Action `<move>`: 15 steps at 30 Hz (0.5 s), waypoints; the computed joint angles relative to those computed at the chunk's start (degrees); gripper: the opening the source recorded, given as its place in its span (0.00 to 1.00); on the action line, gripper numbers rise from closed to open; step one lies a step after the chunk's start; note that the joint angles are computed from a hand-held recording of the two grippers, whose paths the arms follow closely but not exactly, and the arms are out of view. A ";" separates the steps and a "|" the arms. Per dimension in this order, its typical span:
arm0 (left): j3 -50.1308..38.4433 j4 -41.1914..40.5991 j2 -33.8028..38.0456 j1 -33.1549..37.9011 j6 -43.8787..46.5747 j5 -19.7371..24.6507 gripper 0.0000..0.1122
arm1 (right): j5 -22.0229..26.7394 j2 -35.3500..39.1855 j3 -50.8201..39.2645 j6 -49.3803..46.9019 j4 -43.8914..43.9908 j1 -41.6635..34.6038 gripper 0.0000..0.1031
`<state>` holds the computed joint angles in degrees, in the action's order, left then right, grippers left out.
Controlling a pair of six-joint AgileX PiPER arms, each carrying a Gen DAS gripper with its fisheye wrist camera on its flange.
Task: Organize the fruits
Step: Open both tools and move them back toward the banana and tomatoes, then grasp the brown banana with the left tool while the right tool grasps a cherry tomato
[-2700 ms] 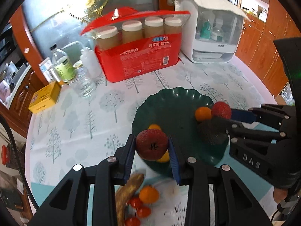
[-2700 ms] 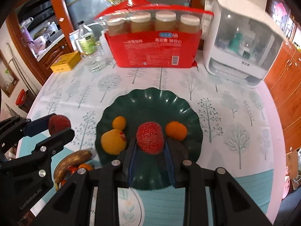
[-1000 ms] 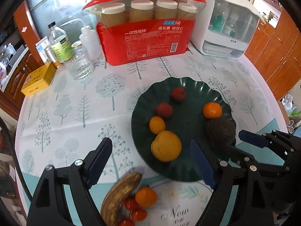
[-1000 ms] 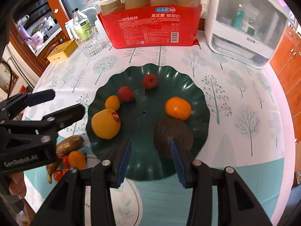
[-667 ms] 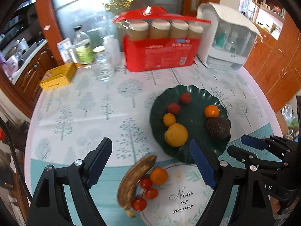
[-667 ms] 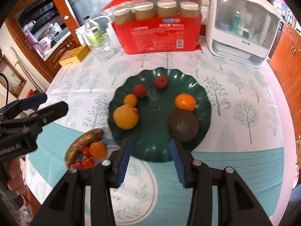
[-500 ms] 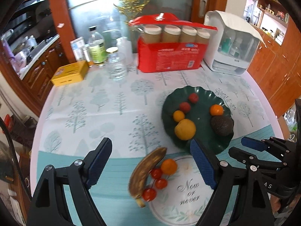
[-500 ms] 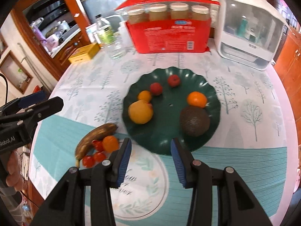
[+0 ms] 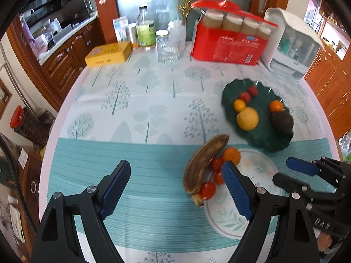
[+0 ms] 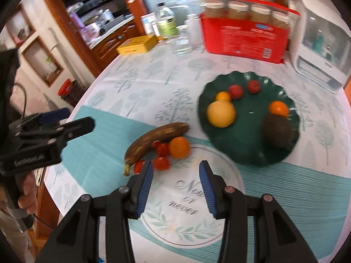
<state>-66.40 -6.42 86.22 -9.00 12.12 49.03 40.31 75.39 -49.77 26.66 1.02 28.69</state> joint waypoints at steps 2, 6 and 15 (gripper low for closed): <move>0.52 -0.57 1.14 0.28 1.57 -0.41 0.75 | -1.57 1.23 0.85 0.06 0.39 1.55 0.42; 1.16 -0.02 4.70 -0.92 4.73 -2.66 0.75 | -4.62 4.80 2.25 0.30 1.32 3.69 0.42; -3.53 1.31 19.01 -5.33 7.28 -3.32 0.65 | -10.06 10.16 5.09 -4.46 8.43 3.38 0.42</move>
